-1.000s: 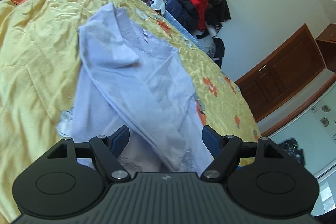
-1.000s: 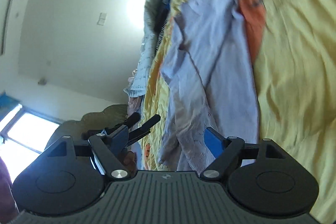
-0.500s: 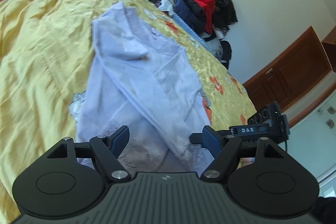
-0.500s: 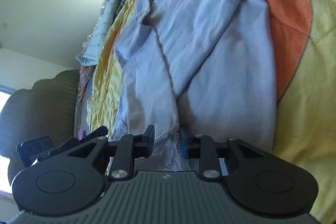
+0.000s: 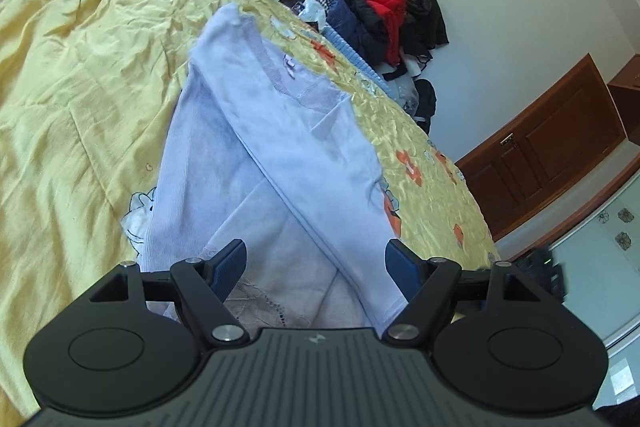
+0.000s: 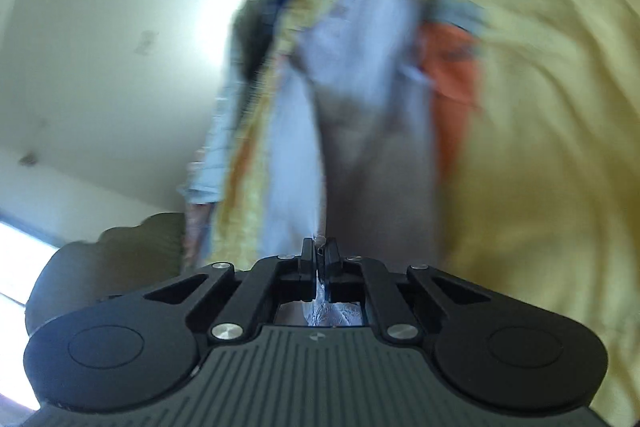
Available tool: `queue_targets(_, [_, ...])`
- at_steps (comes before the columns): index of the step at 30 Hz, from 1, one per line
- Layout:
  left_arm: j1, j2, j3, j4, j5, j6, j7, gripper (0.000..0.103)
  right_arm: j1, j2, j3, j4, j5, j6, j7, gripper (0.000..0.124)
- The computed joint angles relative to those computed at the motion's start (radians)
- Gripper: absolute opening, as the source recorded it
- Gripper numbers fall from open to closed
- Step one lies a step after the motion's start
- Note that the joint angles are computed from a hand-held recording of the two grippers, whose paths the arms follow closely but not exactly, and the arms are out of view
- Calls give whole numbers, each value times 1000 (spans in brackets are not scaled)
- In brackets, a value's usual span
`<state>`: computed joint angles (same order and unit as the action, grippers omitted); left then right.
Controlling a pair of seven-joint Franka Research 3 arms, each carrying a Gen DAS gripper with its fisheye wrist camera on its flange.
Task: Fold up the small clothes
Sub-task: 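Grasp the shirt's side edge with the right tool and lift it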
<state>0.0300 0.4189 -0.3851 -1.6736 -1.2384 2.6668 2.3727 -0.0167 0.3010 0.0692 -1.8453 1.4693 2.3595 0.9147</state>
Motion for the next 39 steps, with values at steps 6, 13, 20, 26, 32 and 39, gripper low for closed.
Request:
queue_targets(6, [-9,28,-10,38,72,-7,-35,76,2,27,12,32,13,32,-35,9])
queue_targets(13, [-10,48,-30,62,51,-11,-14,76,-25,57,16,29,-31,-7,58,32])
queue_targets(20, [-6,52,-48,65,81,-17,-15,76,-25,-12,-6,-22,-79,-67,-51,53])
queue_targets(26, [-5,40,-45,45,84,-10,-34,76,7,-4,-20,12,-261,-133,4,26])
queue_targets(32, [0,14,-40,22,58,-2,-12,76,-59,2,17,12,-9,-248,-50,12])
queue_targets(39, [-3,12,-27,16,27,-14,-3,77,-7,-14,-26,-53,-17,-146,83,16])
